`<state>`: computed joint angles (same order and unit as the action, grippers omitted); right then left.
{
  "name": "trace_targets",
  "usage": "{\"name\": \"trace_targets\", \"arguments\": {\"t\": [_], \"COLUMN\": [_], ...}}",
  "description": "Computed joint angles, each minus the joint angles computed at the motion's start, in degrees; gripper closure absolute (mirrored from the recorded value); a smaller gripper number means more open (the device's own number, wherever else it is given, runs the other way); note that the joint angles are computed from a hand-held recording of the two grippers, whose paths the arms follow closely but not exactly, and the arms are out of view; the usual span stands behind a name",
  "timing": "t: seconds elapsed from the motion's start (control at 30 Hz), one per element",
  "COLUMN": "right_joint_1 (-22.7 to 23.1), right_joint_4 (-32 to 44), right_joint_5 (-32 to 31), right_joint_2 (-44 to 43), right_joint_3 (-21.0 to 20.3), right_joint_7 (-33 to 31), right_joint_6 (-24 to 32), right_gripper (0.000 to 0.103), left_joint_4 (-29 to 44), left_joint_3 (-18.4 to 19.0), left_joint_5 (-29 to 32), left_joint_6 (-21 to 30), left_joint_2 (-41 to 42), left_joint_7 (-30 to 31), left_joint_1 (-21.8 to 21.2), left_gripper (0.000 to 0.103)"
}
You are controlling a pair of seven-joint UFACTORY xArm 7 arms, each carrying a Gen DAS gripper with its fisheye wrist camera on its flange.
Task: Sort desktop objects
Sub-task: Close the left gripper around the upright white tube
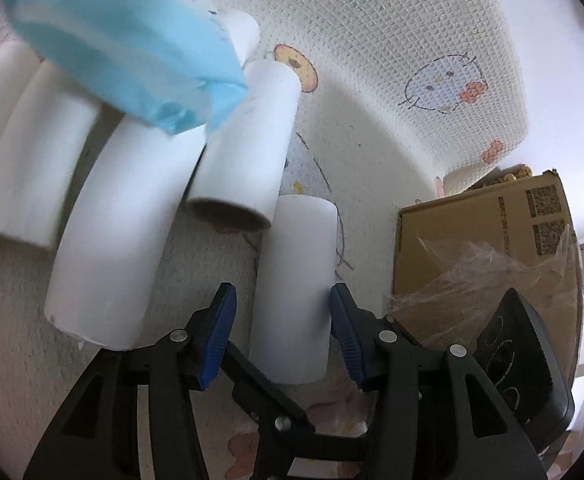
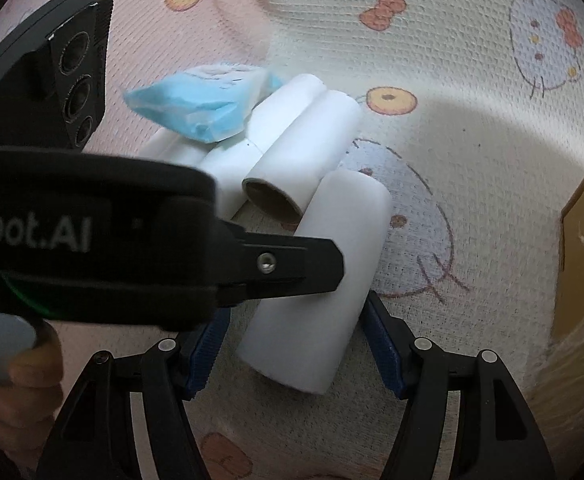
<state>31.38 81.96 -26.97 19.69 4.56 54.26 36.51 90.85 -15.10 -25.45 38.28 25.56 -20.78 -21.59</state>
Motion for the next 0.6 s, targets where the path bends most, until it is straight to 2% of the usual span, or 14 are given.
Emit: {"name": "trace_targets", "arguments": {"t": [0.27,0.3,0.33,0.43,0.6], "right_joint_1": [-0.45,-0.58,-0.72,-1.12,-1.25], "right_joint_4": [-0.90,-1.14,-1.32,-1.90,-2.70], "right_joint_5": [1.41,1.66,1.99,3.01,4.00], "right_joint_2": [-0.63,-0.77,-0.93,-1.33,-2.24], "right_joint_3": [0.16,0.26,0.38,0.81,1.18], "right_joint_7": [0.72,0.65,0.45,-0.40,-1.65], "right_joint_6": [-1.48,-1.83,-1.97,-2.76,-4.14], "right_gripper": [0.037,0.037,0.037,0.037,0.037], "left_joint_4": [5.42,5.62,5.56,5.98,3.18], "left_joint_3": [1.22,1.29,0.95,0.69,1.29], "left_joint_5": [2.92,3.38,3.12,2.95,4.57], "left_joint_6": [5.04,5.46,5.48,7.18,4.63], "left_joint_2": [3.29,3.27,3.19,2.99,0.55], "left_joint_7": [-4.35,-4.53,-3.97,-3.18,-2.55], "left_joint_1": [-1.27,-1.38,-1.15,-0.85,-1.81], "left_gripper": [0.047,0.048,0.056,0.056,0.057]}}
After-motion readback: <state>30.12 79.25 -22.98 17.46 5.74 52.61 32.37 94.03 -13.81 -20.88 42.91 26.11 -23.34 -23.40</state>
